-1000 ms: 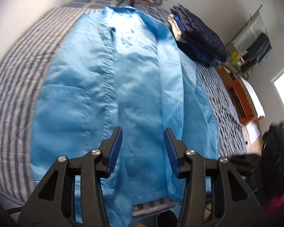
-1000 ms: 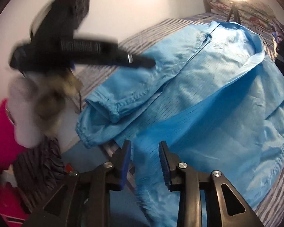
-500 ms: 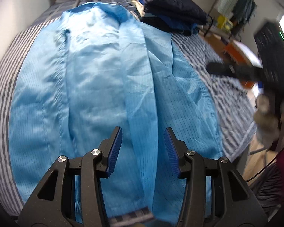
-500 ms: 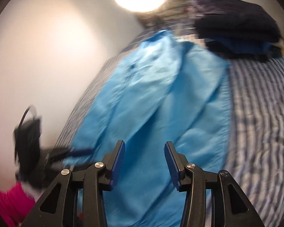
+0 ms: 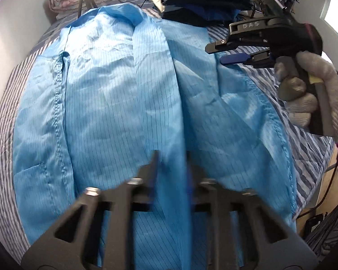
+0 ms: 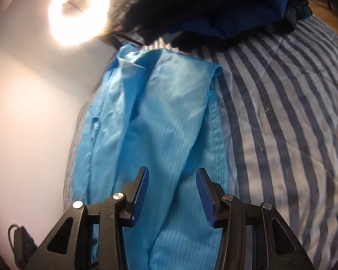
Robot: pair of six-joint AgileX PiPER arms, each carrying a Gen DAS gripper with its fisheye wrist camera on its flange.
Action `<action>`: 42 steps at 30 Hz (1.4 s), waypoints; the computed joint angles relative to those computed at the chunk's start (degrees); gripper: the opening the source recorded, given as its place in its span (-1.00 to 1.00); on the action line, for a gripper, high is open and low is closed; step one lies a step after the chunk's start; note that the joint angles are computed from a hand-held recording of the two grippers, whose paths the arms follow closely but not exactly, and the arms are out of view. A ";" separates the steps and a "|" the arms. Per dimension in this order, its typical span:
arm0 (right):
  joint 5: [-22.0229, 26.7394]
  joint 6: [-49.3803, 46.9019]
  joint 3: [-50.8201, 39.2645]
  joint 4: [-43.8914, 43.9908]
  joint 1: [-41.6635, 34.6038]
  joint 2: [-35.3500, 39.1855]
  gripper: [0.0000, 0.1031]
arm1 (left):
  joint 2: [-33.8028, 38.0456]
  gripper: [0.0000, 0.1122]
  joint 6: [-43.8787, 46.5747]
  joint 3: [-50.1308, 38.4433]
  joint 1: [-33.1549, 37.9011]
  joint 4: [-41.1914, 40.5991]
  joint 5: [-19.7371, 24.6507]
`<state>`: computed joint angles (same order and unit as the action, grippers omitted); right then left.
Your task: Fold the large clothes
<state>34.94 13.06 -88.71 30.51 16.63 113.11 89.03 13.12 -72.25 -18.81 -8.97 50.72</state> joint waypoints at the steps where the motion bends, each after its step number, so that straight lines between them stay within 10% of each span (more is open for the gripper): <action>1: 0.35 0.57 -1.18 -0.57 -0.13 1.11 -0.12 | 0.11 -0.89 0.58 -0.03 0.79 -0.81 -0.47; 9: 1.01 2.64 -9.06 -3.95 -0.14 7.33 -1.00 | -0.62 -1.00 7.26 -0.60 11.99 -13.51 1.36; 18: 4.65 7.89 -20.27 -14.16 2.90 11.33 -1.00 | 3.79 -1.00 9.83 0.46 29.51 -27.09 11.33; 30: 7.01 12.69 -14.99 -19.60 1.72 5.89 -1.00 | -2.33 -1.00 9.41 6.98 23.23 -19.44 7.26; 35: 6.68 9.08 -10.93 -15.84 0.96 3.75 -0.37 | -8.34 -0.67 5.16 8.87 20.73 -13.20 3.95; 42: 4.89 1.21 -3.50 -6.49 -0.14 -1.62 -0.35 | -20.01 -0.53 12.54 13.87 20.78 -19.22 9.15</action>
<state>39.83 14.27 -92.21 24.02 16.49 111.49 69.02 25.66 -58.38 1.98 -28.18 59.87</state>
